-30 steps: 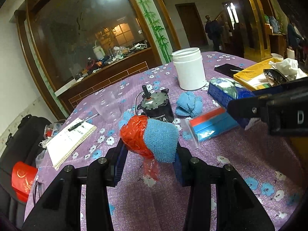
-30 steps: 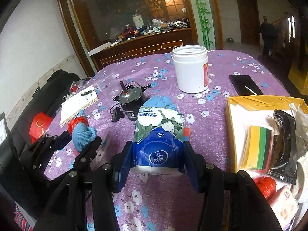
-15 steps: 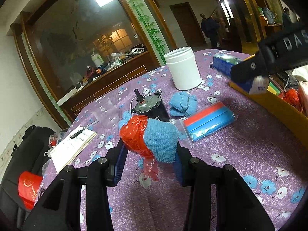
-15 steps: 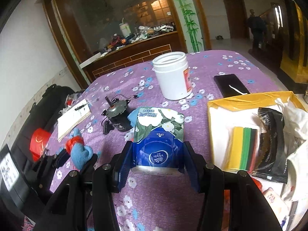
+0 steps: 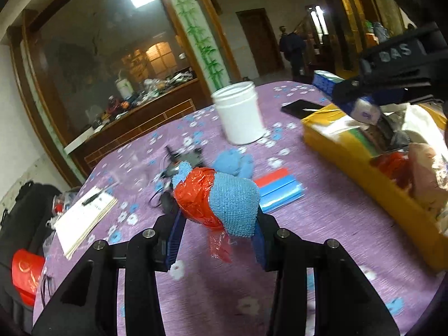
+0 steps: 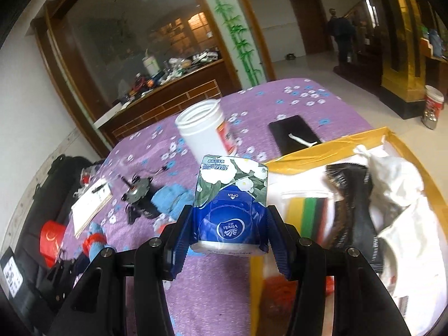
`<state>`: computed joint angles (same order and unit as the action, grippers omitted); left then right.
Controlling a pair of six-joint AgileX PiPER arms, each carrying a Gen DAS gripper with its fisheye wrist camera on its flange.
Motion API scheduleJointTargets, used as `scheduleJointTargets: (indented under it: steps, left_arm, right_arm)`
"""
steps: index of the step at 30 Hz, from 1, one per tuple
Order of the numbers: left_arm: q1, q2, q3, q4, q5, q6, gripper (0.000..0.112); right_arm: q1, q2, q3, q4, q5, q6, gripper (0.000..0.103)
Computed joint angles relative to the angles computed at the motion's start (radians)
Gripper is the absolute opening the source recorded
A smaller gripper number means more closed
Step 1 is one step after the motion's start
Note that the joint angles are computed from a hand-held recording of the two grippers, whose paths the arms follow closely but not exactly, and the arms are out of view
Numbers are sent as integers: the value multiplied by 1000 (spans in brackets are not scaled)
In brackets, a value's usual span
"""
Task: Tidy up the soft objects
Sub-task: 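Carry the knit item with left while right carries the Vinda tissue pack over the box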
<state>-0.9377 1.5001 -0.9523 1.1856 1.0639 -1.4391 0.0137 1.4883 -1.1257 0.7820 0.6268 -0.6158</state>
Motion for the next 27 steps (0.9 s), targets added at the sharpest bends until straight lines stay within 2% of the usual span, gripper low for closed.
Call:
scheduleJointTargets:
  steps: [10,15,18,27]
  left_arm:
    - [-42,119,-251,-111,-87,132,40]
    - [-28,183,-371,-236,-187,203,40]
    - [-25,226,-430,-294,-219,251,40]
    - [-4,340,-569,-454,-259,412,41]
  right_arm:
    - [-121,-2,-29,-3,14,39,53]
    - [-212,12,-60,-44,9,114,53]
    - [-263,31,-82,-76,14,166,53]
    - [-291,81,-137,-183,32,260,53]
